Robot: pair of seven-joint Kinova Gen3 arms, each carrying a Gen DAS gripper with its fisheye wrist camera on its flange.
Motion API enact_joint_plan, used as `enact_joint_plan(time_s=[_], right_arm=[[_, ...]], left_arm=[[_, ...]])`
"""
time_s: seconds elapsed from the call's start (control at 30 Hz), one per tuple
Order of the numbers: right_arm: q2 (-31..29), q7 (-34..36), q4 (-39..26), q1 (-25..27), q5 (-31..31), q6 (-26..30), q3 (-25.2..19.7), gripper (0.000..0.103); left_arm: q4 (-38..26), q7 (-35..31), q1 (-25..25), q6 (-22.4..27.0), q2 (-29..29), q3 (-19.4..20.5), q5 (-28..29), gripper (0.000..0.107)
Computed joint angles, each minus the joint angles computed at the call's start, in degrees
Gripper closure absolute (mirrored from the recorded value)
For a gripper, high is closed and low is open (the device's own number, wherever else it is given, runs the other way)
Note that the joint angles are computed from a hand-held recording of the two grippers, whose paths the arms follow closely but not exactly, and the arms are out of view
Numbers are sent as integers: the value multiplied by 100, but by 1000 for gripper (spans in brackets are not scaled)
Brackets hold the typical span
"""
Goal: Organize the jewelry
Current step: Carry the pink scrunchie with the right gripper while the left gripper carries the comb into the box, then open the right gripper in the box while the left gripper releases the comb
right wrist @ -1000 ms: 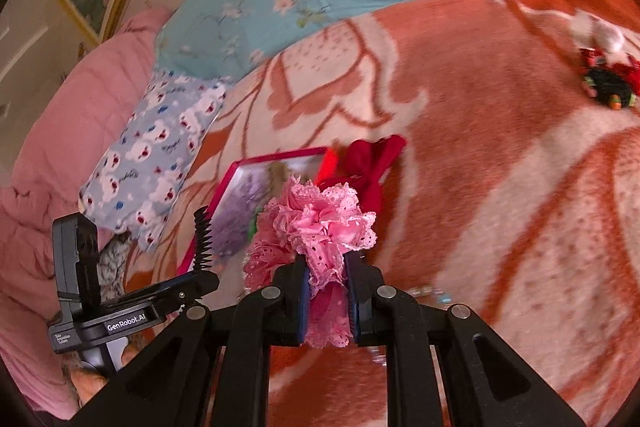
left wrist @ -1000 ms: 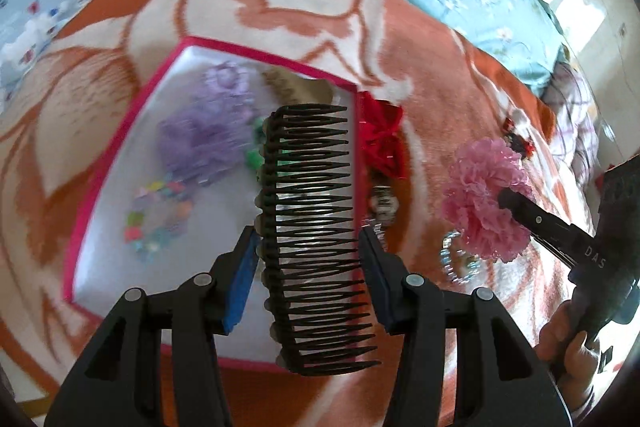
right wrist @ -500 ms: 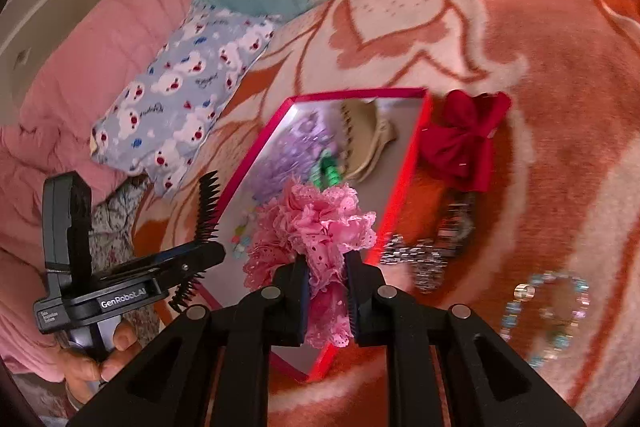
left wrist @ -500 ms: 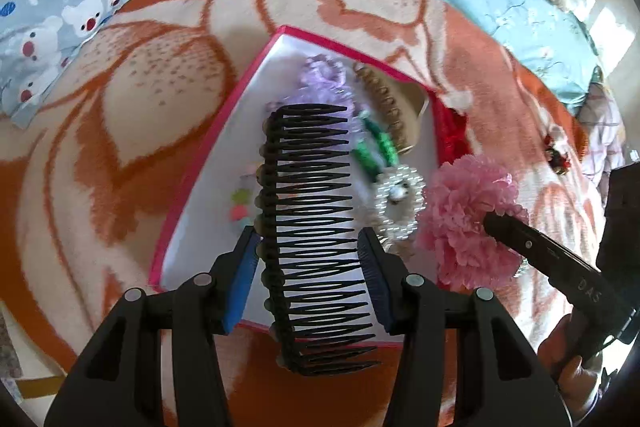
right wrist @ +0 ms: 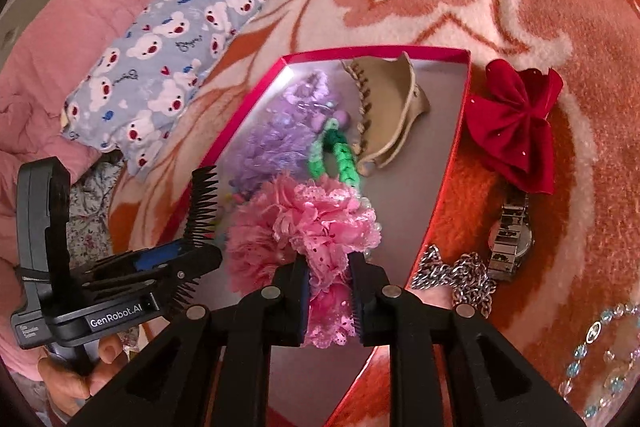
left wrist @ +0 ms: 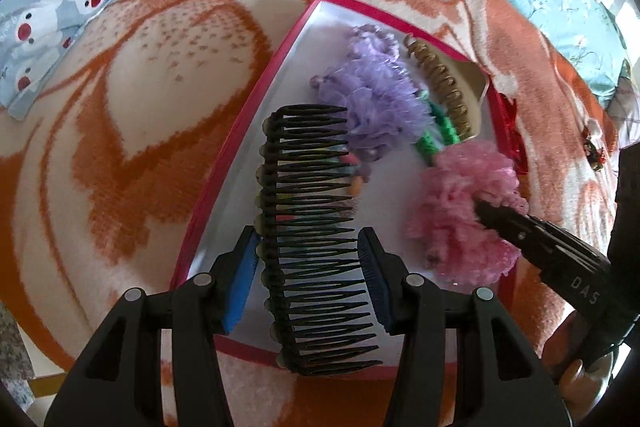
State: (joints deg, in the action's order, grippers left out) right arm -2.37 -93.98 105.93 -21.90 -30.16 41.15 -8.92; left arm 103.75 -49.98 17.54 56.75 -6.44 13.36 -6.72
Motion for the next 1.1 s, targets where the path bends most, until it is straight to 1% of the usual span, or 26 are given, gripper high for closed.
enact_joint_plan(time_s=[0.1,0.17,0.3,0.43,0.6,0.73,0.8,0.87,0.9,1.1], right_arm=[[24,67,6,28,-104,28,30,83],[31,108,-8,42,-153,73,41,81],[29,198,-16,65,-278,123,58,70],[-24,221,-7,67,-320,128,47,63],[-132,281,37,75,-453,146,95,57],[-323,397,118,111,-611,163,196,57],[-414,371,140,130,-605,156,227,57],[-532,394,186,160,-647,166,308,56],[-584,398,201,180,-656,182,350,56],[-977,337,400,365,-536,321,634,54]], left_arm=[[-41,88,31,56,33,71,-145,58],[-40,104,55,73,29,73,-177,58],[-1,83,69,68,-11,51,-157,57],[-15,153,75,103,13,87,-244,57],[-105,307,153,257,116,162,-464,53],[-115,302,192,297,110,113,-444,52],[-119,315,195,329,77,102,-433,48],[-115,361,190,345,6,107,-443,40],[-111,359,182,338,-32,106,-432,38],[-143,277,115,307,-260,138,-306,38]])
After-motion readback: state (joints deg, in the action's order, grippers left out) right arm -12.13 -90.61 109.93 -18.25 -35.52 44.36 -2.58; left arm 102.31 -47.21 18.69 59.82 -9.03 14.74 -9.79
